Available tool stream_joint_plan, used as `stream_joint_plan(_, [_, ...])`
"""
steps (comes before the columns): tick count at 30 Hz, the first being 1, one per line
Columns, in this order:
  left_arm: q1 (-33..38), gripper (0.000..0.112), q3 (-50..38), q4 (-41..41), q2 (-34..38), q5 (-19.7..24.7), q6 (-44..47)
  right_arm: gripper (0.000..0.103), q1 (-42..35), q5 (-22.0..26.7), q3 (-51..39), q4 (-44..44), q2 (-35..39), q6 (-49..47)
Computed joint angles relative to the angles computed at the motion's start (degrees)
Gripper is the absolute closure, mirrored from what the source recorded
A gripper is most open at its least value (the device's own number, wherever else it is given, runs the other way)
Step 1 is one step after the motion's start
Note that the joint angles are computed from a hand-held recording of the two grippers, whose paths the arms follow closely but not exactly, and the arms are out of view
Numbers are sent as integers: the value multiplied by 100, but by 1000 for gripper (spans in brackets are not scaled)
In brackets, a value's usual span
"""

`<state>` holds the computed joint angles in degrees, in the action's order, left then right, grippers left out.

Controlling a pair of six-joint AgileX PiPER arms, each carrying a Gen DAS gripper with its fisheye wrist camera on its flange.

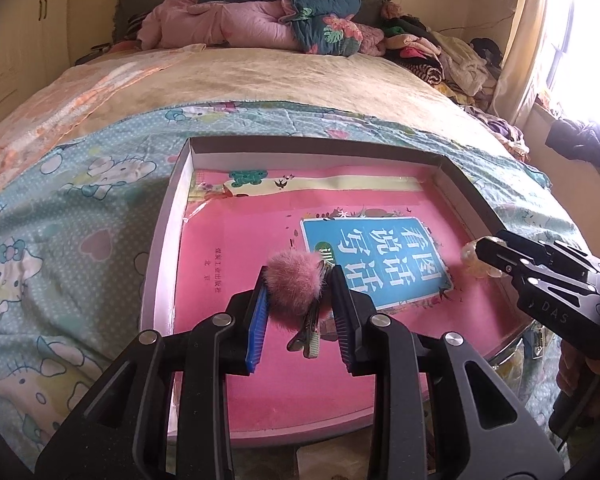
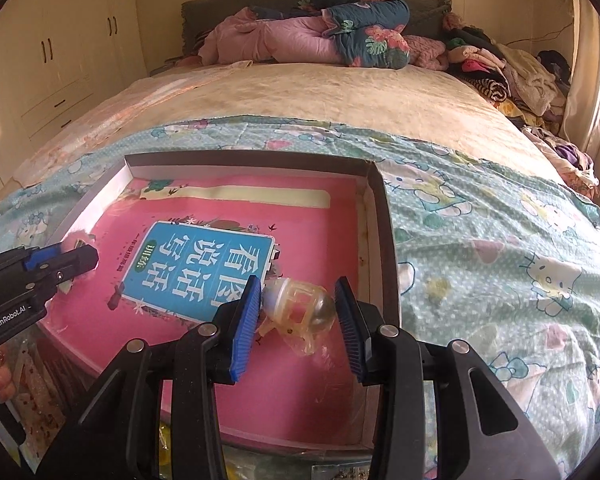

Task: Organize jewelry
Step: 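Carry both clips into the pink tray and open both tools, then withdraw both open tools from the tray back over the accessories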

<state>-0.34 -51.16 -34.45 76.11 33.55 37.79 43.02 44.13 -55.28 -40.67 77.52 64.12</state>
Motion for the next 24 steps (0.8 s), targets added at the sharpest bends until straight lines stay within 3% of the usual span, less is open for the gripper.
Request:
stream_joint_plan(11, [48, 85, 154, -145, 6, -40, 180, 64, 56, -145, 205, -99, -116, 312])
stream_joint_plan(20, [185, 71, 267, -302, -372, 112, 267, 37, 520, 92, 448, -545, -441, 956])
stream_joint_plan(24, [235, 65, 343, -331, -648, 185, 282, 31, 865, 408, 498, -801, -655, 1259])
